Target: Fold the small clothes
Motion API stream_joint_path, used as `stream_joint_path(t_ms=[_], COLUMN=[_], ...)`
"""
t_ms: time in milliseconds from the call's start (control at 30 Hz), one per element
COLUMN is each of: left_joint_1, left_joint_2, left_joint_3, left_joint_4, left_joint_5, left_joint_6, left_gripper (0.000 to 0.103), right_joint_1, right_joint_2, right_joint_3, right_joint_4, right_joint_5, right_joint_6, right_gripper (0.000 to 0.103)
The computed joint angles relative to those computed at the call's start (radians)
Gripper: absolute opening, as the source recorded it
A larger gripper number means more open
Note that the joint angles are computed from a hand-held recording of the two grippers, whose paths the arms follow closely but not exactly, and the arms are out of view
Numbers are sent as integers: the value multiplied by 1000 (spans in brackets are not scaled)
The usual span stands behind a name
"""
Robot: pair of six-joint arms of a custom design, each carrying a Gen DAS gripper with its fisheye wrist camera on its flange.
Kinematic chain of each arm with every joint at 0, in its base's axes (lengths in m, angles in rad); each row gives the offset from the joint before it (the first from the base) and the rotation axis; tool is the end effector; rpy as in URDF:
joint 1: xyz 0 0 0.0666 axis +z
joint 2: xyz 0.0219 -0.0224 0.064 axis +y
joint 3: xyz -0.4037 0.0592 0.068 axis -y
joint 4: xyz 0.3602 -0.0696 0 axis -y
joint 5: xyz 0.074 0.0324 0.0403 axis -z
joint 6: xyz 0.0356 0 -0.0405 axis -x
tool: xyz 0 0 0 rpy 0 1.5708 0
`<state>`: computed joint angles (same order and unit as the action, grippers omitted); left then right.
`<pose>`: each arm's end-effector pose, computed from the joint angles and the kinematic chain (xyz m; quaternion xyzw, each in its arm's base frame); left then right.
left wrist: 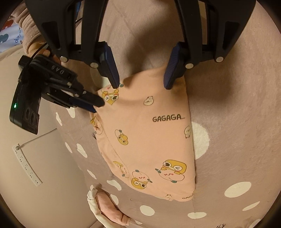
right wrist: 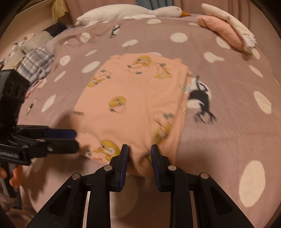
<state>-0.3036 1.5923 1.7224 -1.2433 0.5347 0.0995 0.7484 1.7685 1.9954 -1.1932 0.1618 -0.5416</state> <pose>0.4733 -0.1677 0.4855 0.1553 0.9283 -0.2959 0.1628 0.4297 0.3907 0.5042 -0.0743 0.9489 0.1167 0.2835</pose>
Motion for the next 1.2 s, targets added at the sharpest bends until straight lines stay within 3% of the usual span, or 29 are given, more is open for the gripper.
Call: stream_joint_path(t_ms=[400,533,767,867,1100,1200], left_joint_1=[-9,14,32,32,28,30], left_joint_2=[-62,-72,-77,-76,-66,-60], left_joint_3=[-37,-51,-57,-53,-38,-34], left_joint_4=[-13,-13,-6,-6,-15,-15], left_joint_5=[-131,-138,-113,-109,-103,-94], left_joint_6=[-48,-39,7,19,35,43], left_gripper=[55,59,67,70,72,78], right_joint_1=[7,3,-18,-25,-35,-37], right_joint_2=[-55,-82,-139,-156,-165,-163], right_joint_3=[-60,-91,-170,-200,-222,-222], right_joint_4=[16,15,74,112,159,169], right_joint_5=[61,81,41,7,-43,-52], right_joint_6=[-83,-126,-208,-242,-275,-279], right_gripper=[27,27,27,38,44,52])
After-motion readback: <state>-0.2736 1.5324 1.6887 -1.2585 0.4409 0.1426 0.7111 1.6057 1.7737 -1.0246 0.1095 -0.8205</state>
